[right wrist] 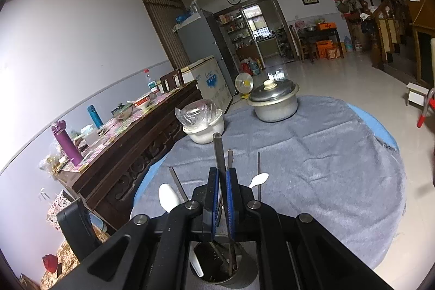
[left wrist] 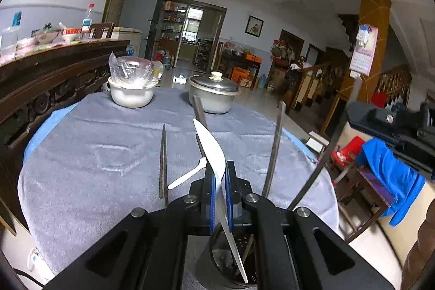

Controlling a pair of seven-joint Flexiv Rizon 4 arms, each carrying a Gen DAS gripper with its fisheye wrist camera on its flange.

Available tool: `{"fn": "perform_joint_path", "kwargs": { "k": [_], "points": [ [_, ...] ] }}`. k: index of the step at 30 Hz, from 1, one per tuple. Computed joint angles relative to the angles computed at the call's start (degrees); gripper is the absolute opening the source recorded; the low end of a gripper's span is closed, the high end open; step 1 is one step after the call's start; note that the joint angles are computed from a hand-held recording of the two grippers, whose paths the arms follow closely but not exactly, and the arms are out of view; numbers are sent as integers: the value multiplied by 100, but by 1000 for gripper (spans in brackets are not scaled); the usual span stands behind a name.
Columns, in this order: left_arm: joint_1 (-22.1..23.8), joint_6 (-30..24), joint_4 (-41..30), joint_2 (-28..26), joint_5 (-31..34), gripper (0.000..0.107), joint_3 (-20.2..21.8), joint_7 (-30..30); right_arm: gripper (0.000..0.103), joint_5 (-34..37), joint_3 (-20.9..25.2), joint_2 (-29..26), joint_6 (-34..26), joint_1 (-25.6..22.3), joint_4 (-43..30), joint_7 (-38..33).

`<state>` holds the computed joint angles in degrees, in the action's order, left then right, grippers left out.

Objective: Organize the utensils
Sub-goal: 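Lower the items into the cup and open both grippers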

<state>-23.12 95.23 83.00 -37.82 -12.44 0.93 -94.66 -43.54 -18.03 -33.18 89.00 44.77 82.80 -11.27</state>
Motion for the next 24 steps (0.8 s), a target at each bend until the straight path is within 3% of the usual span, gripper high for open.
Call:
{"fn": "perform_joint_path", "kwargs": {
  "k": [7, 16, 24],
  "points": [
    [-378, -47, -15, -37, 130, 7, 492, -71, 7, 213, 524, -77, -197, -251, -116, -427],
    [-345, -10, 118, 29, 246, 7, 493, -83, 7, 715, 1107, -211, -436, -546, -264, -928],
    [-334, 102, 266, 115, 285, 42, 475, 31, 7, 1156, 1434, -302, -646, -675, -401, -1311]
  ]
}}
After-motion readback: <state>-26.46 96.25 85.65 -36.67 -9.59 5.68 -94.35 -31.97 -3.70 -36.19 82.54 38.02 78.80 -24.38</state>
